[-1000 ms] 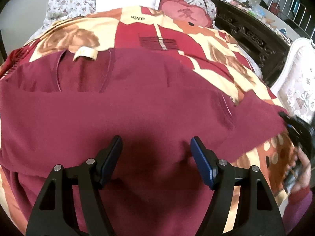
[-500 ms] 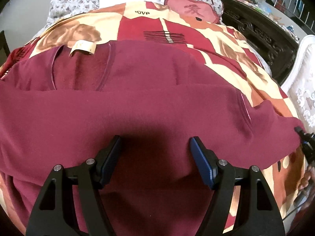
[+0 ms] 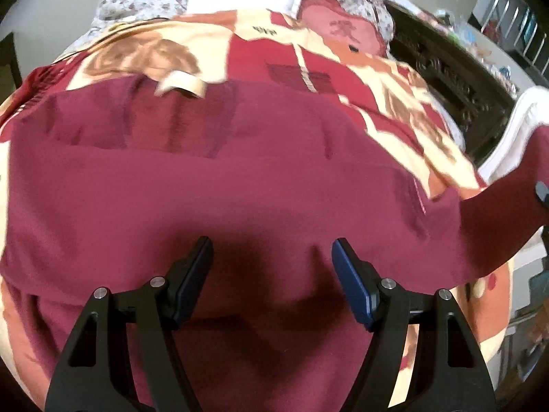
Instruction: Fold small clothes
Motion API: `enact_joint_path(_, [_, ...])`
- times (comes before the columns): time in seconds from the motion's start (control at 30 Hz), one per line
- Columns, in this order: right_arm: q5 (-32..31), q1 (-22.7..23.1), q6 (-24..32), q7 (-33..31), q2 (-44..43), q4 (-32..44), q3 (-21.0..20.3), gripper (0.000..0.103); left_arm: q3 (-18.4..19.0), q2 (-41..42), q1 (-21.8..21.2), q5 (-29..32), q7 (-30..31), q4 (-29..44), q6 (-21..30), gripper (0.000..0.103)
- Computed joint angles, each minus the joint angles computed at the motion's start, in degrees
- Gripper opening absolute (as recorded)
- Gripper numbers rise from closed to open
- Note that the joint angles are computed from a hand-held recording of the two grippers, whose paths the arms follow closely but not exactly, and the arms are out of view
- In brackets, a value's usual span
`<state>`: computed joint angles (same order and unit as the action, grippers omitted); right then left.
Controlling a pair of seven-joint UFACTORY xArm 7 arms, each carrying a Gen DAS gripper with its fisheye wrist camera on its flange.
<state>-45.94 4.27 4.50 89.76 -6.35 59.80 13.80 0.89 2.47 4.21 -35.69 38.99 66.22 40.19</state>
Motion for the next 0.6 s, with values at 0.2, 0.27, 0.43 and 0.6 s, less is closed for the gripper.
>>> enact_joint_path(0.2, [15.93,5.92,0.16,-24.96,21.85,22.50,6.38,0.007,2.79,1.24,4.43,-4.16,1.90,4.70,4.21,0.072])
enact_joint_path(0.27, [18.75,7.56,3.46,-31.32,29.68,30.66,9.37,0.007,3.45,2.24,6.29,-5.83,2.12,6.42,5.77,0.072])
enact_joint_path(0.43, [31.74,8.00,18.81,-47.06,48.33,47.86,19.86,0.047,3.54,7.24,10.73,-8.53,-0.65,12.00,12.89,0.072])
enact_joint_path(0.6, [36.05,4.13,12.94,-48.68,41.25,36.53,21.35,0.049,2.05,7.10,11.81,-8.77,0.92,10.67,12.40,0.072])
